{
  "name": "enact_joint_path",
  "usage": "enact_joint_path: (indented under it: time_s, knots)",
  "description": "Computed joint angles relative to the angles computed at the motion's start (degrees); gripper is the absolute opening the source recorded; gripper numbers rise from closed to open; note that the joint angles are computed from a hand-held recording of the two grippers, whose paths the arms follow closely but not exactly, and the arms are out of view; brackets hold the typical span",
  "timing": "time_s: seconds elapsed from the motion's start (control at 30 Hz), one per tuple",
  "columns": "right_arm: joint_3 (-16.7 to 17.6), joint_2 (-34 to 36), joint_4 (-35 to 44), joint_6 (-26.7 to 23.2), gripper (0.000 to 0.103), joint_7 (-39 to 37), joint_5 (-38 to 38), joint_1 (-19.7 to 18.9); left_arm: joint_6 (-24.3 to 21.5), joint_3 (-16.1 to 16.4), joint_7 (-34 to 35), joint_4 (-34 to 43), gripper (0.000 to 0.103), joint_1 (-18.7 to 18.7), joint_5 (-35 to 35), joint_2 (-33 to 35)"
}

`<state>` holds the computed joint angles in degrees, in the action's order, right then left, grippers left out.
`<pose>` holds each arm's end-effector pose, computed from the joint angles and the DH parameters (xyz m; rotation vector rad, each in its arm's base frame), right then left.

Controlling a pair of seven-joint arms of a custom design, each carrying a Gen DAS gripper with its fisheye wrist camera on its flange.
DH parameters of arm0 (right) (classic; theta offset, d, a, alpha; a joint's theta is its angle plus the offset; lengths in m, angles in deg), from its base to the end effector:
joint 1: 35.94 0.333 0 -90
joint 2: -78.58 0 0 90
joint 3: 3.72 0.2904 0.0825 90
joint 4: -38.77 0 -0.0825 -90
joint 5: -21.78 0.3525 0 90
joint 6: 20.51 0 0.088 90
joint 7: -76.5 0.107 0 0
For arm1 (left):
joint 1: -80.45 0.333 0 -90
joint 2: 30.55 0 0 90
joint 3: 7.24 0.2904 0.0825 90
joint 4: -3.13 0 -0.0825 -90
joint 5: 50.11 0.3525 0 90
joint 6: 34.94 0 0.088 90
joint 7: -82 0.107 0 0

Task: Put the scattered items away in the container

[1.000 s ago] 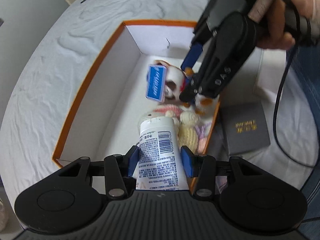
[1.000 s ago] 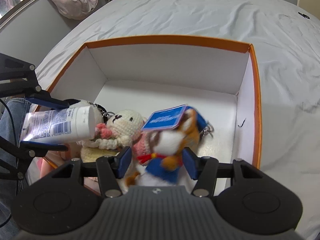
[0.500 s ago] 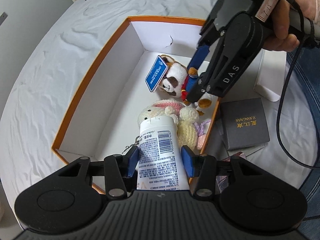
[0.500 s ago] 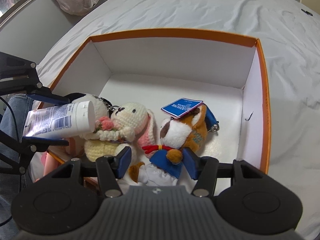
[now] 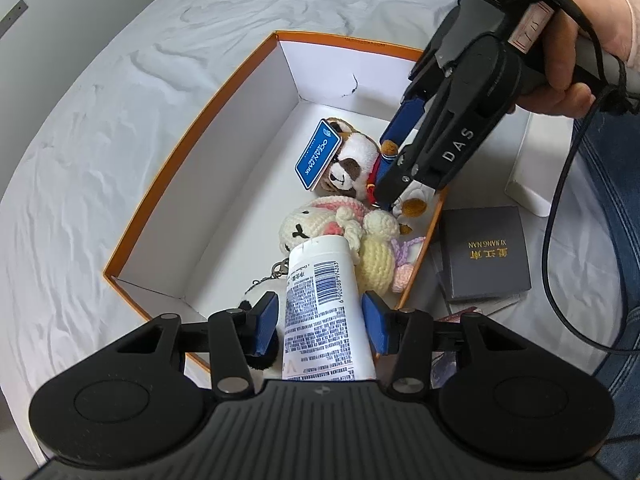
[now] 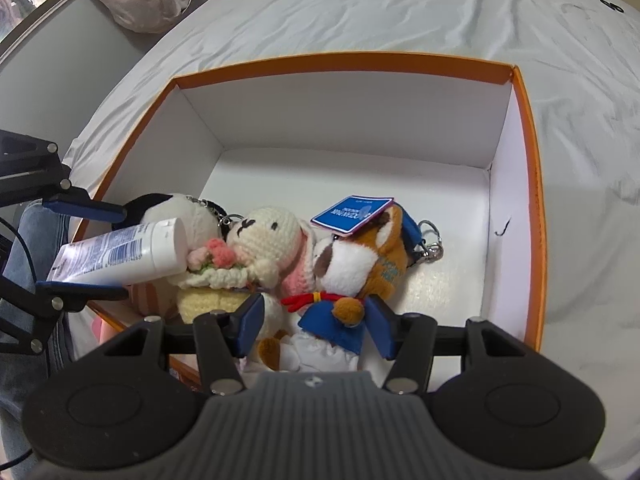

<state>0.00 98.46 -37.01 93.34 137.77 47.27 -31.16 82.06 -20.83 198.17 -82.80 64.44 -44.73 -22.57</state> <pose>0.6428 0.1156 0.5582 -2.2454 1.2932 0.0036 0.5303 -0.2835 0.6057 -0.8011 2.6798 -0.3622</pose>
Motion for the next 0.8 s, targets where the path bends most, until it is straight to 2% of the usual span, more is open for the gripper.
enact_joint_path:
  time_s: [0.07, 0.2, 0.27, 0.33, 0.4, 0.53, 0.63, 0.73, 0.8]
  knots:
    - [-0.03, 0.74, 1.01, -0.70, 0.059, 0.56, 0.10, -0.12, -1.57, -0.03, 0.35, 0.32, 0.050, -0.04, 0.05, -0.19]
    - [-0.02, 3.48, 4.71, -3.32, 0.058, 3.08, 0.43, -0.68, -1.73, 0.09, 0.41, -1.02, 0.049, 0.16, -0.02, -1.38]
    - [-0.08, 4.29, 5.53, -3.45, 0.052, 4.23, -0.30, -0.54, -1.65, 0.10, 0.69, -1.29, 0.049, 0.32, -0.33, -1.61]
    - [0.02, 4.41, 5.44, -3.49, 0.041, 4.51, -0.72, -0.57, -2.26, 0.12, 1.38, -0.71, 0.049, 0.48, -0.69, -1.35]
    - [0.26, 4.33, 5.30, -4.14, 0.038, 4.07, -0.66, -0.83, -2.73, 0.05, 2.64, -0.31, 0.045, 0.62, -1.35, -1.42]
    - [0.95, 3.43, 4.70, -6.06, 0.031, 1.27, 1.01, -1.60, -4.38, 0.09, 3.20, 1.64, 0.044, 0.64, -1.64, -0.54]
    - [0.98, 3.06, 4.55, -6.73, 0.031, -0.97, 0.97, -1.32, -4.59, 0.11, 2.98, 1.66, 0.045, 0.21, 0.46, -0.53]
    - [0.52, 3.65, 5.73, -7.60, 0.032, -0.10, 0.47, -1.03, -3.56, 0.15, 1.74, 0.08, 0.045, 0.17, 0.62, -1.68]
    - [0.33, 2.59, 4.52, -6.49, 0.033, -0.47, -0.01, -0.82, -2.59, 0.22, 0.50, -1.54, 0.045, 0.27, 0.75, -2.92]
